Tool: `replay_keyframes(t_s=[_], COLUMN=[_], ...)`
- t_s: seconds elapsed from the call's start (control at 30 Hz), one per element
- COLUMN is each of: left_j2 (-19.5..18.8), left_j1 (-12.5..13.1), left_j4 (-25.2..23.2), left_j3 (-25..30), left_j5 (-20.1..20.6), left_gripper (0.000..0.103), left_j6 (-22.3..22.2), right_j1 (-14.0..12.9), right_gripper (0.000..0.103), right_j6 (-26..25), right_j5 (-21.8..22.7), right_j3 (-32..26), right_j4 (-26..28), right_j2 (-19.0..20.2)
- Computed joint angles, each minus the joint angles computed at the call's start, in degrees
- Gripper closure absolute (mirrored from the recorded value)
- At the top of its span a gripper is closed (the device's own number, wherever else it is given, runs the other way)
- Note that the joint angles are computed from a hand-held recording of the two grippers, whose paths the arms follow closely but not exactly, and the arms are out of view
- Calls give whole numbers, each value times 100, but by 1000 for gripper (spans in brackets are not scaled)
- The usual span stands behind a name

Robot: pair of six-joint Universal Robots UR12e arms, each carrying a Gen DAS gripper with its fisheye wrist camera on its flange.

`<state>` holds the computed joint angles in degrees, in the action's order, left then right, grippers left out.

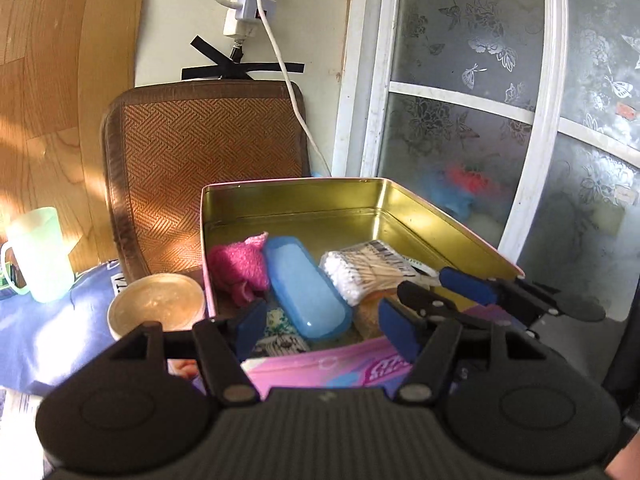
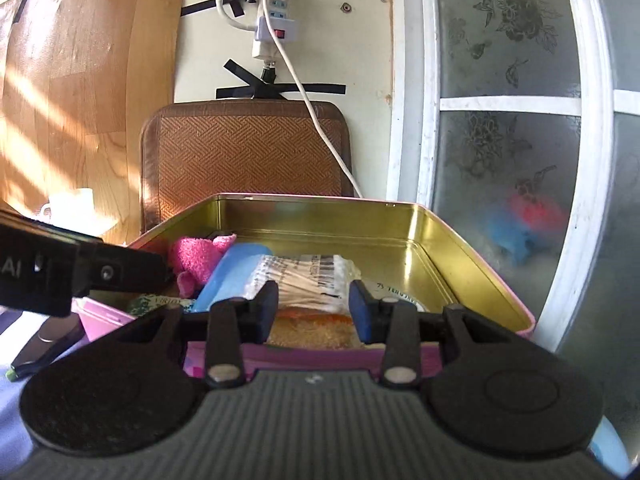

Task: Organize soft objects
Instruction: 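Move the right gripper toward the black cone-shaped object on the cloth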

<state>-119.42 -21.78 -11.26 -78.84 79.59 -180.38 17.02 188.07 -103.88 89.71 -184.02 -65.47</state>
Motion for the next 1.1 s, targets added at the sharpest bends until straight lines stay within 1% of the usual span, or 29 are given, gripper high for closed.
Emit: replay_keyframes(t_s=[0.1, 0.13, 0.2, 0.23, 0.3, 0.4, 0.43, 0.47, 0.57, 0.6, 0.67, 0.73, 0.77, 0.8, 0.83, 0.87, 0.9, 0.93, 1.0, 1.1], left_j2=[205, 288, 464, 557, 720, 935, 984, 1042, 1159, 1179, 1206, 1220, 1223, 1226, 1233, 1233, 1233, 1229, 1211, 1148], left_j1=[101, 157, 285, 349, 468, 631, 668, 717, 821, 859, 905, 941, 952, 963, 971, 974, 981, 984, 986, 951], left_j4=[287, 362, 486, 529, 549, 543, 554, 569, 652, 671, 689, 705, 714, 726, 737, 733, 730, 716, 605, 206], left_j3=[-373, -518, -828, -990, -1266, -1616, -1699, -1798, -1998, -2034, -2082, -2113, -2127, -2135, -2149, -2150, -2153, -2147, -2107, -1953], left_j5=[-89, -131, -188, -178, -113, -50, -36, -6, 12, -17, -55, -115, -154, -192, -227, -260, -307, -355, -452, -620], left_gripper=[39, 39, 39, 39, 39, 39, 39, 39, 39, 39, 39, 39, 39, 39, 39, 39, 39, 39, 39, 39], left_j6=[-131, -224, -449, -565, -768, -1001, -1049, -1124, -1366, -1438, -1541, -1599, -1611, -1609, -1601, -1592, -1586, -1592, -1619, -1554], right_j1=[12, 11, -30, -41, -62, -16, 8, 58, 235, 265, 345, 455, 512, 565, 583, 558, 538, 508, 467, 403], right_gripper=[61, 61, 61, 61, 61, 61, 61, 61, 58, 54, 53, 53, 53, 51, 51, 52, 61, 65, 65, 65], right_j6=[167, 229, 323, 338, 285, 235, 197, 106, -223, -228, -235, -342, -487, -660, -692, -643, -628, -686, -783, -843], right_j5=[237, 387, 995, 1289, 1968, 2648, 2803, 2830, 2642, 2631, 2591, 2258, 2048, 1815, 1732, 1803, 1881, 1971, 2121, 2450], right_j3=[191, 278, 399, 446, 455, 314, 225, 122, -244, -362, -670, -960, -1061, -1088, -1115, -1115, -1077, -995, -786, -447], right_j4=[-367, -470, -482, -432, -118, 377, 544, 705, 1223, 1375, 1826, 2329, 2461, 2353, 2369, 2426, 2422, 2367, 2232, 2161], right_j2=[-109, -164, -264, -307, -365, -333, -295, -249, -86, -25, 131, 274, 342, 391, 404, 386, 357, 311, 188, -52])
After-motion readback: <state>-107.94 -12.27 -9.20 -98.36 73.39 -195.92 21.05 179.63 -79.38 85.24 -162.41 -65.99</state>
